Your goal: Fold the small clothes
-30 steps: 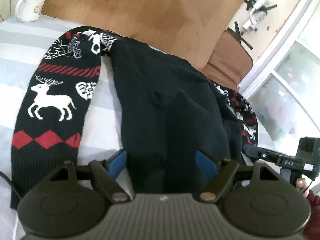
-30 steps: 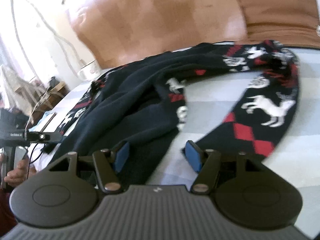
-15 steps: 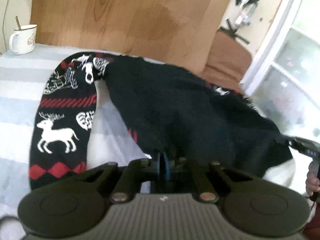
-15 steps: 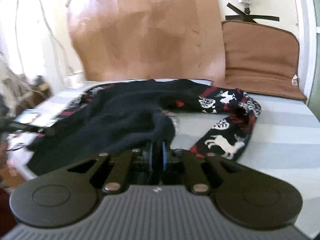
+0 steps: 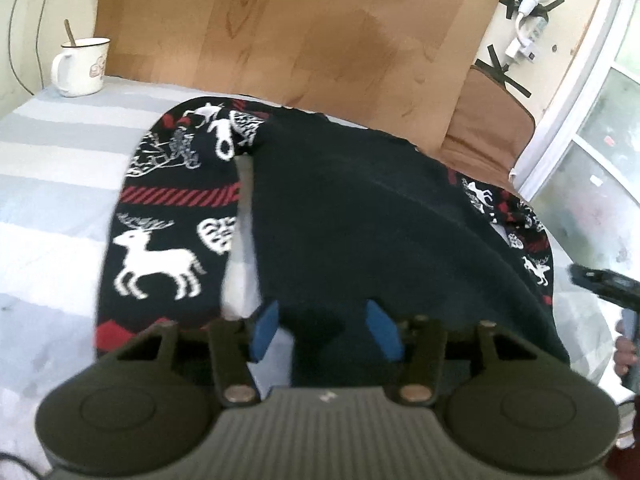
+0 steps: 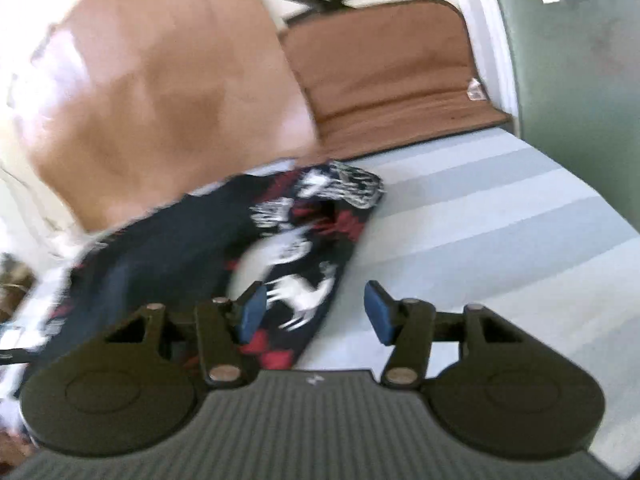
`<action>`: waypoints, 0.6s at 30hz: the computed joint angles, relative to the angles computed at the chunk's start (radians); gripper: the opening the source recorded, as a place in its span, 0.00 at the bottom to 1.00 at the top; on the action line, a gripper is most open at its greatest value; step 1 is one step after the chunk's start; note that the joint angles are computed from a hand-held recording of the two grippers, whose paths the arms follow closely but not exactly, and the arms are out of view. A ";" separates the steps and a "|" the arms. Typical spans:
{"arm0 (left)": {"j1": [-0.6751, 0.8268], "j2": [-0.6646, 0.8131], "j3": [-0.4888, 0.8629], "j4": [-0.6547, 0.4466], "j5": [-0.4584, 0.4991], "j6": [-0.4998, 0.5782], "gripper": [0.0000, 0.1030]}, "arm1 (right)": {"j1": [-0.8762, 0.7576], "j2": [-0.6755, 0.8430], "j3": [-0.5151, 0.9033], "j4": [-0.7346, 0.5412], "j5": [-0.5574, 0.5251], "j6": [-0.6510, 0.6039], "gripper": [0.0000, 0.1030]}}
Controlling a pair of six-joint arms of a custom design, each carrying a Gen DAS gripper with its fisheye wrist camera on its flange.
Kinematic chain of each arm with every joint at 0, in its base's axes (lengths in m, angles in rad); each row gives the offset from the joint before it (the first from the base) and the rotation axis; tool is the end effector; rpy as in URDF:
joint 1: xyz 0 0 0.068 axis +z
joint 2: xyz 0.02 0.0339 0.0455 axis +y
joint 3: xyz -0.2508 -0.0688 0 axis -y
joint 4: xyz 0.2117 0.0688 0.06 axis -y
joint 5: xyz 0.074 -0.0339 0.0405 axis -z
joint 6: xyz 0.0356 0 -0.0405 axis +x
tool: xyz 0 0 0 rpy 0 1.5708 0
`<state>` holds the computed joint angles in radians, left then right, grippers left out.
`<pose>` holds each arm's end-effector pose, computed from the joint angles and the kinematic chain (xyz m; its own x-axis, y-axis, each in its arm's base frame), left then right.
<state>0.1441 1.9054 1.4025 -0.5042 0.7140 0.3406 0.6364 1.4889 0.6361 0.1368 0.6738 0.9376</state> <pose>0.3702 0.0302 0.2156 -0.7091 0.1522 -0.6885 0.5035 0.7929 -0.3433 0.2229 0.1371 0.1767 -0.3816 0.5013 -0.7766 0.3748 0.8519 0.3658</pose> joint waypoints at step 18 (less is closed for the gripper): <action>-0.032 0.005 -0.017 -0.047 -0.059 0.082 0.76 | -0.244 0.131 0.251 -0.373 0.351 -0.540 0.42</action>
<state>0.1122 1.9100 1.3852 -0.5515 0.6547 0.4227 0.3926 1.6204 0.8873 -0.2366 1.0245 0.3975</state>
